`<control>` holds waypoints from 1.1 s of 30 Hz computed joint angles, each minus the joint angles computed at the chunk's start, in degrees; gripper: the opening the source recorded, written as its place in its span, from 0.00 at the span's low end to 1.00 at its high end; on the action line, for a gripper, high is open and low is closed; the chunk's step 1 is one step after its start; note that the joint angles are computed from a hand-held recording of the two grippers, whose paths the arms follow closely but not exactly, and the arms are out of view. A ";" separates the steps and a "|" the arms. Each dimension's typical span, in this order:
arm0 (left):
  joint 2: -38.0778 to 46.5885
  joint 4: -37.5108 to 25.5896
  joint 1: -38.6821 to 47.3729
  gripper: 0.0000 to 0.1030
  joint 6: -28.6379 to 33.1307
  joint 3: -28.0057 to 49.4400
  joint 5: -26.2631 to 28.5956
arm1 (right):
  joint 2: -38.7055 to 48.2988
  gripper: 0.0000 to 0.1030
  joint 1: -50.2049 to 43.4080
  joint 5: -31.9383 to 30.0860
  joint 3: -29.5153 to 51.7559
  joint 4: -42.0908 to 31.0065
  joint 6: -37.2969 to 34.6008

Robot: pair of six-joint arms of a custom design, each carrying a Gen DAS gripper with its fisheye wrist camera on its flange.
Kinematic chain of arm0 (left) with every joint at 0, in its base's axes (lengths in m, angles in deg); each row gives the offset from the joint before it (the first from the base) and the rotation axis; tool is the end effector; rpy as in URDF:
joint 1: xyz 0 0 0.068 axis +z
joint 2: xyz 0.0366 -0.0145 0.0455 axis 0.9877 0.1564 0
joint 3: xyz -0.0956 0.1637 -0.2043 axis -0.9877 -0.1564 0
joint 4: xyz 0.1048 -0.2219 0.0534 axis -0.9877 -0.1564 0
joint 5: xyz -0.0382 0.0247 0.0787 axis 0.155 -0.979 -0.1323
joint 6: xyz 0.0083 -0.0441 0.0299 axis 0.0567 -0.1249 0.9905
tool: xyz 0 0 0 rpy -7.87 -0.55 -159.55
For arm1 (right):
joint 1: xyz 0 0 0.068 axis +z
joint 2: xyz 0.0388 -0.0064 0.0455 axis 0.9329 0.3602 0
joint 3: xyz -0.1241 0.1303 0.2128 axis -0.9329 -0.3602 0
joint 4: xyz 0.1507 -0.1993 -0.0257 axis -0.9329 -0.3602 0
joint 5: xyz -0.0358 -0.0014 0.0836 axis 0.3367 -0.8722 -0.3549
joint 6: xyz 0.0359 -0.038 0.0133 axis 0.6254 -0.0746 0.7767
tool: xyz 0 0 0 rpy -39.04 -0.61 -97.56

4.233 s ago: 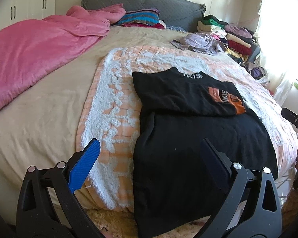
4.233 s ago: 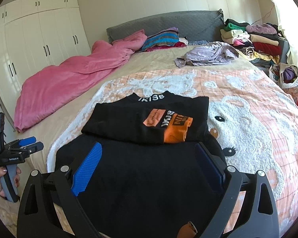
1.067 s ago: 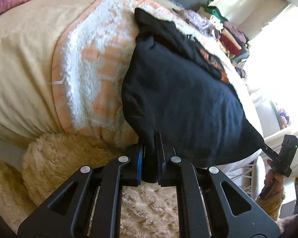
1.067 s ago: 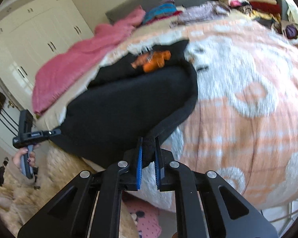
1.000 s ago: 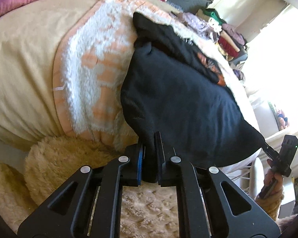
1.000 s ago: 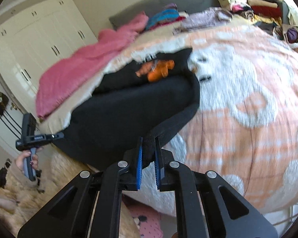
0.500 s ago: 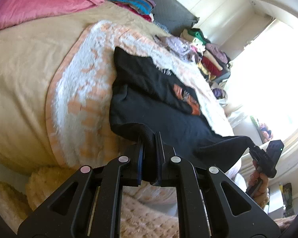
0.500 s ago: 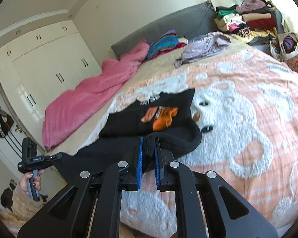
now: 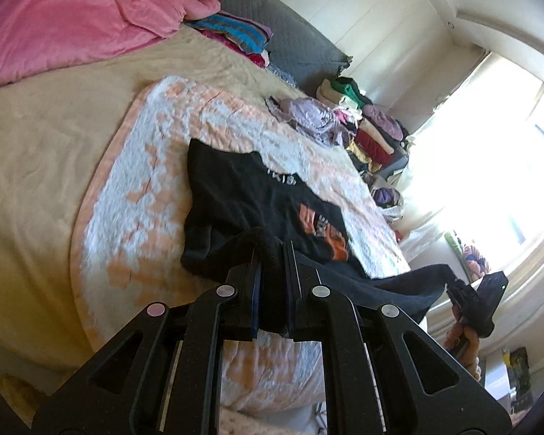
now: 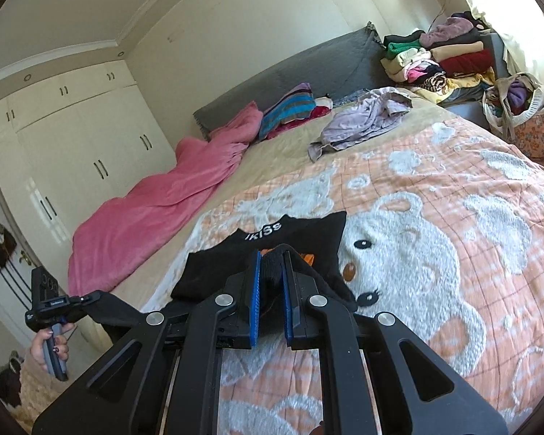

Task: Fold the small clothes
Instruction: 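Lift the hem with both grippers and fold it up toward the collar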

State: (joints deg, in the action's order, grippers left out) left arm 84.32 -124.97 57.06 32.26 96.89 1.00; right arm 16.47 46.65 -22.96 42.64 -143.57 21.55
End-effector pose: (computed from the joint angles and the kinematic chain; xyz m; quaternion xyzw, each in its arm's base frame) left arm 0.1031 -0.0450 0.3177 -0.1738 0.8484 -0.2814 0.4133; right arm 0.2058 -0.0520 0.3778 -0.1082 0.8322 0.3256 0.4356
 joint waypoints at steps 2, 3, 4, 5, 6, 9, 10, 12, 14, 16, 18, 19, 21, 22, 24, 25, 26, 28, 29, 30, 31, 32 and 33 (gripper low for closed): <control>0.54 1.81 2.92 0.04 0.70 -0.22 2.73 | 0.53 0.09 0.75 0.53 0.12 2.00 1.94; 0.80 2.32 3.45 0.04 0.71 -0.17 3.16 | 0.91 0.09 1.21 0.78 0.24 2.91 2.89; 1.45 3.04 4.42 0.04 1.04 -0.07 3.69 | 1.26 0.09 1.79 1.33 0.42 3.79 3.85; 2.13 3.56 5.15 0.04 1.42 0.14 3.94 | 1.54 0.09 2.24 1.81 0.59 4.47 4.54; 2.67 4.17 6.03 0.04 1.67 0.29 4.43 | 1.91 0.09 2.75 2.31 0.89 5.19 5.24; 4.10 5.41 7.51 0.04 2.27 0.95 4.93 | 2.71 0.09 3.92 3.77 1.61 6.98 7.07; 4.73 5.49 7.88 0.04 3.04 1.31 4.87 | 3.12 0.09 4.17 4.03 1.90 7.55 7.68; 6.06 5.21 6.86 0.04 4.70 2.48 3.09 | 3.95 0.09 4.77 4.64 2.53 8.46 9.02; 7.07 5.56 7.37 0.04 5.57 3.18 3.42 | 4.42 0.09 5.78 5.82 2.83 9.74 10.08; 8.11 6.03 8.38 0.04 6.18 3.77 4.08 | 4.82 0.09 6.79 6.95 3.23 10.65 10.89; 9.28 6.82 10.13 0.04 6.82 4.10 5.34 | 5.38 0.09 7.62 7.63 3.44 11.98 12.13; 9.68 7.27 10.81 0.04 7.01 4.04 5.94 | 5.80 0.09 8.06 8.03 3.62 12.74 12.83; 10.88 8.43 12.77 0.04 7.69 4.05 7.87 | 6.91 0.09 8.72 8.59 4.43 13.53 13.67; 11.33 8.79 13.28 0.04 7.91 4.05 8.23 | 7.39 0.09 9.04 8.89 4.78 13.92 13.90; 12.47 9.52 14.48 0.04 8.37 4.14 9.18 | 8.63 0.09 10.03 9.95 5.65 14.82 14.48; 13.25 10.13 15.45 0.04 8.51 4.15 9.95 | 9.22 0.09 10.57 10.42 6.08 15.08 14.74; 13.59 10.41 15.87 0.04 8.62 4.17 10.27 | 10.00 0.09 11.31 11.08 6.59 15.57 15.10; 14.62 10.98 16.78 0.04 8.77 4.37 10.62 | 11.37 0.09 12.29 12.10 7.72 16.22 15.54; 15.21 11.33 17.29 0.04 8.97 4.53 10.93 | 11.92 0.09 12.70 12.45 8.09 16.62 15.89; 16.07 11.68 17.69 0.04 9.33 4.83 10.97 | 12.75 0.09 13.29 12.91 8.63 17.08 16.49; 16.58 11.89 17.78 0.04 9.58 4.97 10.73 | 13.47 0.09 13.83 13.35 9.08 17.58 16.98; 17.51 12.00 18.04 0.04 10.06 5.39 10.58 | 14.14 0.09 14.29 13.78 9.49 18.14 17.38; 18.61 11.92 18.18 0.04 10.35 5.96 10.36 | 14.77 0.09 14.63 14.13 9.97 18.41 17.63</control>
State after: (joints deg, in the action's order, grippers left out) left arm 102.93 -113.05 75.24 42.60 102.85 11.36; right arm 31.25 61.28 -8.83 52.60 -125.17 39.18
